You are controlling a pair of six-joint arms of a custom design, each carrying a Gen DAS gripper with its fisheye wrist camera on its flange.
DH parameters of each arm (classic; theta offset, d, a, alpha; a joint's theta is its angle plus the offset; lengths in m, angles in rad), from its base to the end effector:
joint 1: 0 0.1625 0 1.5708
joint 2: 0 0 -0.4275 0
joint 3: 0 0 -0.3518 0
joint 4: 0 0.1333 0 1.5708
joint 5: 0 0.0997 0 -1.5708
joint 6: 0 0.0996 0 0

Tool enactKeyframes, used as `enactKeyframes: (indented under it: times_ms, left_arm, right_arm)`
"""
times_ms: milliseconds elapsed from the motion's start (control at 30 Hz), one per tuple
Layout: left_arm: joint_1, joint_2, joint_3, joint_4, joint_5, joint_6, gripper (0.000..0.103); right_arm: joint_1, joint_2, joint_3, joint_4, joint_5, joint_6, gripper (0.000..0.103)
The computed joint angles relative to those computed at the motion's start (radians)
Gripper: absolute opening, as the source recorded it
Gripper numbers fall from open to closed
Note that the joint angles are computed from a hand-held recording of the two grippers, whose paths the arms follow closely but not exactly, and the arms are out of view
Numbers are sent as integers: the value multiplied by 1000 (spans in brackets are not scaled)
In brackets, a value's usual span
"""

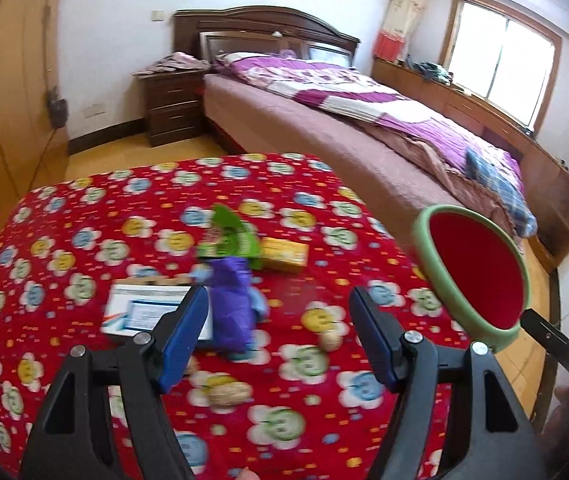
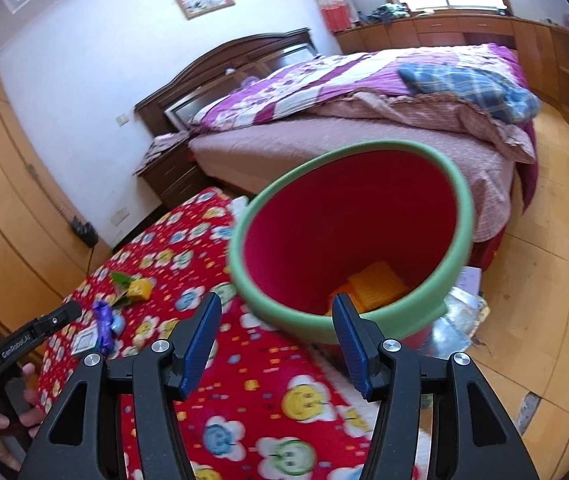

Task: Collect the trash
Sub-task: 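Move both open tools back over the bedspread, then grasp the white medicine box with the left tool while the right tool grasps the purple plastic bag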

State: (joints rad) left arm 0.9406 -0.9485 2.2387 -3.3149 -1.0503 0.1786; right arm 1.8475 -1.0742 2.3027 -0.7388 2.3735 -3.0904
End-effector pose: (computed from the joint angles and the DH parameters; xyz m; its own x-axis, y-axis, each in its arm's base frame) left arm -0.1317 -0.4908 0.1379 -0.7221 0.4588 -0.5177 0.6686 0.6550 -0.3521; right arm 0.1511 -0.3063 0.0864 -0.8472 0.4434 0.2927 -0.0853 0.4303 -0.8986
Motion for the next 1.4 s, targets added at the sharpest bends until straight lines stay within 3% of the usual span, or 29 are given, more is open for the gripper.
enactKeyframes:
  times_ms: [200,600,1000,1300,1400]
  left_arm:
    - [64,-22,-52,46,63,21,72]
    - [171,-39,-112,81,121,13,72]
    - [232,-45,-123,97,102,-2,72]
    - [268,-55,-135,114,64,-5,72]
    - [274,-57,-137,113,52,0,72]
  right_arm:
    - [39,54,-95,85,7,-13,59]
    - [77,197,-325,297,-19,9,59]
    - [81,396,-599,537,-92,-3,59]
    - [62,508,-766,626,-161,-68,59]
    - [49,534,-808,651,-180,-84,52]
